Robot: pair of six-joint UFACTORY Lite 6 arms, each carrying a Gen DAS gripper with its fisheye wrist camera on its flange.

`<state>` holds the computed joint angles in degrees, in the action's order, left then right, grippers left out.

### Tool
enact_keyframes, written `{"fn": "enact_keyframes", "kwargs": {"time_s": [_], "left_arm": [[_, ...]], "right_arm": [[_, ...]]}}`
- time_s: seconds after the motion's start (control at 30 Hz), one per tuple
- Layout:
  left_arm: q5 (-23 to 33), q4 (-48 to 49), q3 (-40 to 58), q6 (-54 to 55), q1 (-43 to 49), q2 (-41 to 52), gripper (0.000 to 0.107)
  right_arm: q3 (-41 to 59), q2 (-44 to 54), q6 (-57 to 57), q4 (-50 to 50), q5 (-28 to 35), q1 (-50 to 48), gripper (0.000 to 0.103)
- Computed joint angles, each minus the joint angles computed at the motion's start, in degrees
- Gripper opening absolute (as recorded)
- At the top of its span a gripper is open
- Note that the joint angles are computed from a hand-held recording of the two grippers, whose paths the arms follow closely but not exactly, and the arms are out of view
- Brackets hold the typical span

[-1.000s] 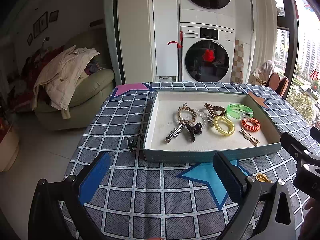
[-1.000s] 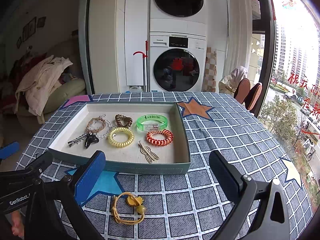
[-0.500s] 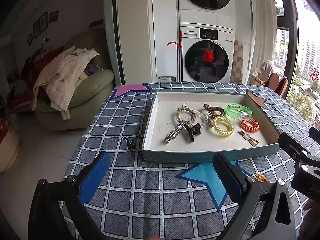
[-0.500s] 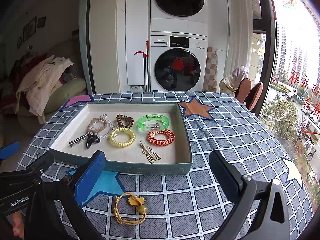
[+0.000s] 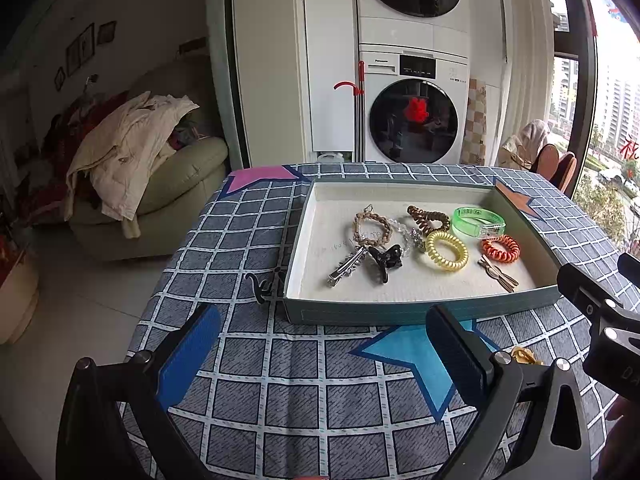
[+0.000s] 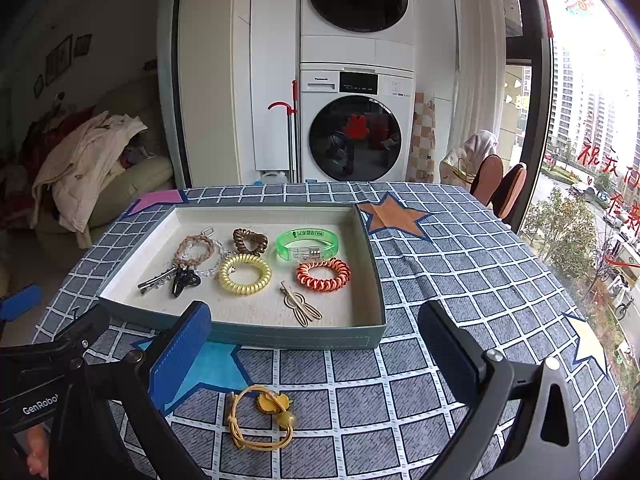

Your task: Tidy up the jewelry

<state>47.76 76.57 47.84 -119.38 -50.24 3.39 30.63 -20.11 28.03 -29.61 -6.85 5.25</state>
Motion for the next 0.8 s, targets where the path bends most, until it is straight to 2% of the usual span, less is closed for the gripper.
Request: {"fn": "enact_keyframes", "kwargs": {"time_s": [0.8], "left_arm": [[0.16,0.18,-0.32,-0.24,0.25,-0.13,0.103]], "right_arm": [[-0.19,0.11,0.87,-0.73,-0.28,-0.32,0.103]]}}
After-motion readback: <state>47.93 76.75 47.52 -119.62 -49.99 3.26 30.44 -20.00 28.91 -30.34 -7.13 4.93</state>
